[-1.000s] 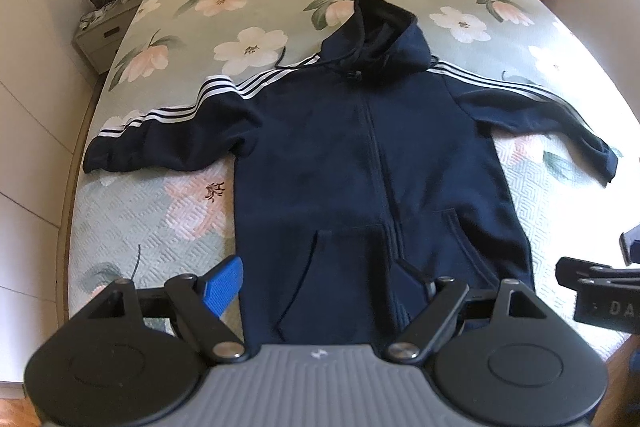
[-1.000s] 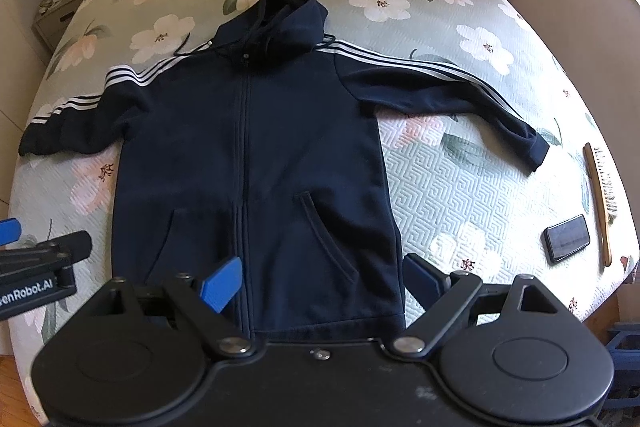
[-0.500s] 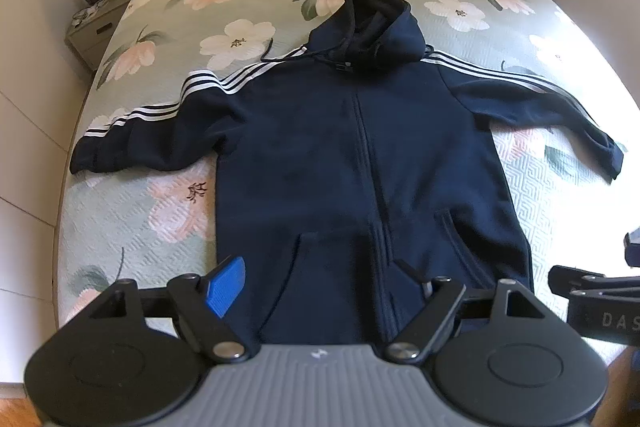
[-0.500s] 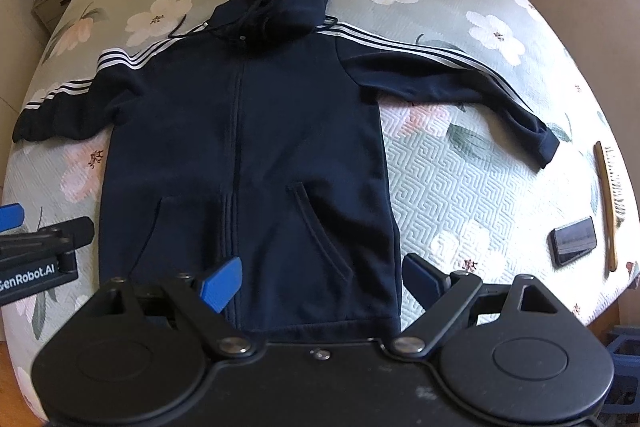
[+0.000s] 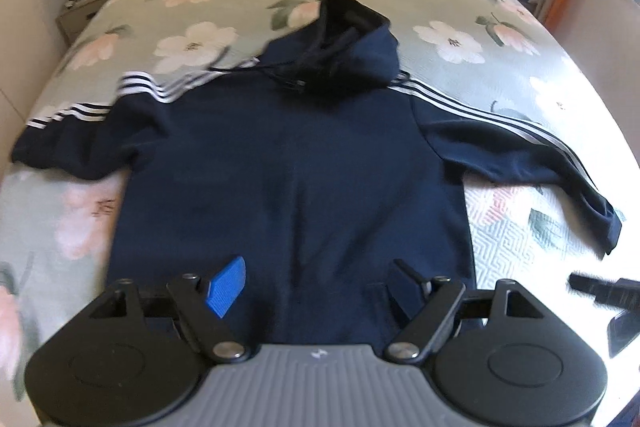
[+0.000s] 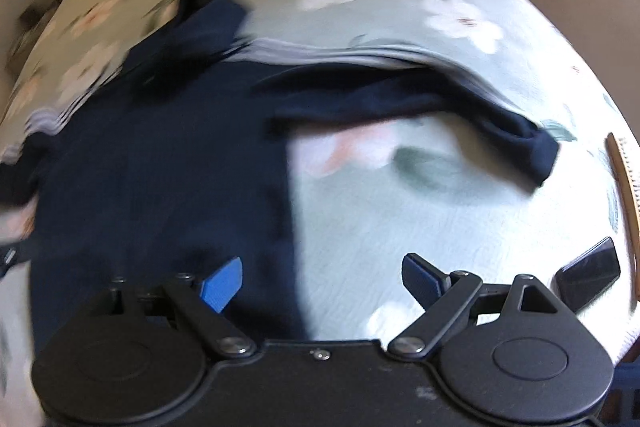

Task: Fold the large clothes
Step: 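Grasp the cuff of the sleeve nearest the right tool with the right tool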

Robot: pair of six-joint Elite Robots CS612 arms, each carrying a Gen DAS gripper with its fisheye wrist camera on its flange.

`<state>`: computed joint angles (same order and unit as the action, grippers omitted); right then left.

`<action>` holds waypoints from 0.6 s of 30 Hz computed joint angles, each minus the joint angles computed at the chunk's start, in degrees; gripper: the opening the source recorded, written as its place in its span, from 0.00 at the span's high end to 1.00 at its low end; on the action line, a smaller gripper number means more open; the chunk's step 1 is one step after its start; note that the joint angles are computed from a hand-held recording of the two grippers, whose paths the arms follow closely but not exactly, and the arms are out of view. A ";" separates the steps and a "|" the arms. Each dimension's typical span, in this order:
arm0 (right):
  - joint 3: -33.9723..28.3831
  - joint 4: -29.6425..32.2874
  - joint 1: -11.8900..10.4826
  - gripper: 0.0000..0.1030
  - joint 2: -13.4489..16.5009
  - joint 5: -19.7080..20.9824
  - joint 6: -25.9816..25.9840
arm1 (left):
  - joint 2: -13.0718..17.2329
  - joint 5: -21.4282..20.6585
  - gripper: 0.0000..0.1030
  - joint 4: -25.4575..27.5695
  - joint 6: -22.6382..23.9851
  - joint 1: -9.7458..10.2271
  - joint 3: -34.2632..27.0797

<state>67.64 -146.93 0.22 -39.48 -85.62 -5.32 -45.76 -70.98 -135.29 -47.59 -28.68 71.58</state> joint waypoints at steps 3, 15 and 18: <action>-4.85 -3.25 -2.34 0.00 4.88 -1.45 2.97 | 2.77 0.84 0.22 -1.08 0.41 -0.35 -2.09; -22.72 -4.21 -9.12 0.06 18.85 -2.62 18.91 | 13.73 1.53 0.22 4.94 0.06 -0.81 -15.94; -25.31 -3.35 -9.99 0.06 20.28 -0.82 21.60 | 15.30 0.53 0.22 6.23 0.62 -0.78 -18.60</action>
<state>42.33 -150.28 -9.78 -19.19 -86.43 16.29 -30.46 -70.45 -129.06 -46.97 -29.45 52.98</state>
